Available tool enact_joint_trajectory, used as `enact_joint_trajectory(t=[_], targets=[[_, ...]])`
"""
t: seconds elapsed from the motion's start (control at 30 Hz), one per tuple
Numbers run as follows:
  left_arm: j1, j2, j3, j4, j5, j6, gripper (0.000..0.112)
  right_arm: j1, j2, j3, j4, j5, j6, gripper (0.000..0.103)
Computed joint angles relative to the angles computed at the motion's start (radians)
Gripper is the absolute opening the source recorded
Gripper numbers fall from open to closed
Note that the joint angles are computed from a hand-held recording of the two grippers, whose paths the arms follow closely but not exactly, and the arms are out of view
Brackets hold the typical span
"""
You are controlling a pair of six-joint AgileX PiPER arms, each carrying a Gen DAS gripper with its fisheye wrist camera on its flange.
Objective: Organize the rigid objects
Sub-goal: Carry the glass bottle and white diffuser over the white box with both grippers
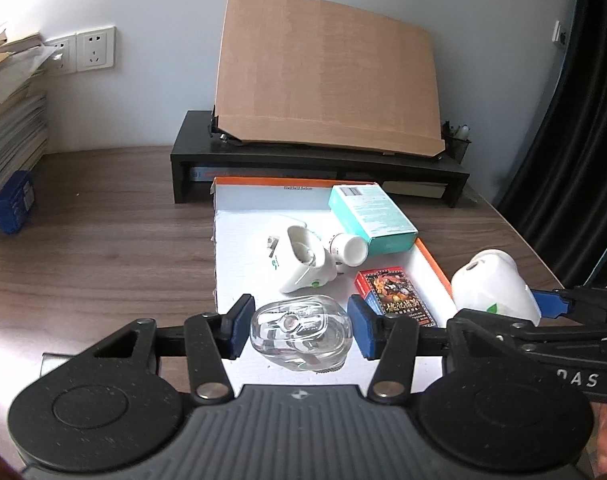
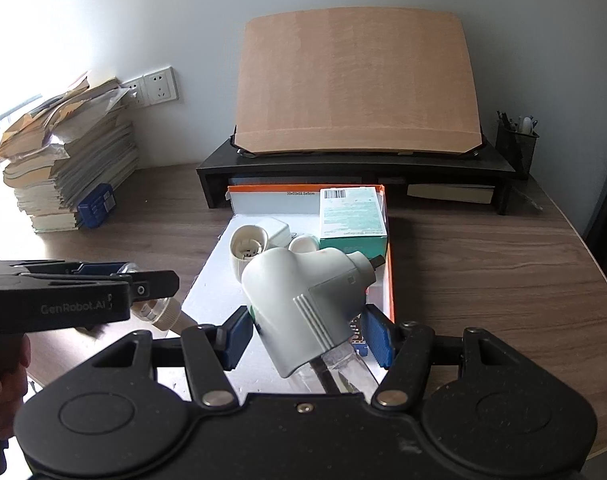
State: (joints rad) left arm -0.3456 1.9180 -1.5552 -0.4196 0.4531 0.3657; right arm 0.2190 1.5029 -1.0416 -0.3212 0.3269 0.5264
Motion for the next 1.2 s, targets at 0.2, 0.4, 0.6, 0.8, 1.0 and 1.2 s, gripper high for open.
enact_joint_trajectory(t=[0.2,0.4,0.6,0.8,1.0,1.2], targets=[[-0.015,-0.015,0.022,0.021,-0.002,-0.033,0.052,0.002,0.010,-0.004,0.029,-0.004,-0.043,0.072],[-0.021,-0.021,0.030,0.034,-0.008,-0.051,0.052,0.006,0.010,-0.004,0.013,-0.002,-0.038,0.072],[-0.029,-0.022,0.038,0.033,-0.010,-0.055,0.052,0.007,0.001,0.007,-0.016,0.009,-0.007,0.072],[-0.031,-0.026,0.046,0.019,-0.011,-0.042,0.052,0.015,-0.006,0.015,-0.052,0.018,0.033,0.072],[-0.028,-0.029,0.054,0.007,-0.010,-0.030,0.052,0.023,-0.007,0.017,-0.074,0.023,0.055,0.072],[-0.025,-0.030,0.057,-0.002,-0.013,-0.022,0.052,0.028,-0.002,0.012,-0.085,0.029,0.066,0.072]])
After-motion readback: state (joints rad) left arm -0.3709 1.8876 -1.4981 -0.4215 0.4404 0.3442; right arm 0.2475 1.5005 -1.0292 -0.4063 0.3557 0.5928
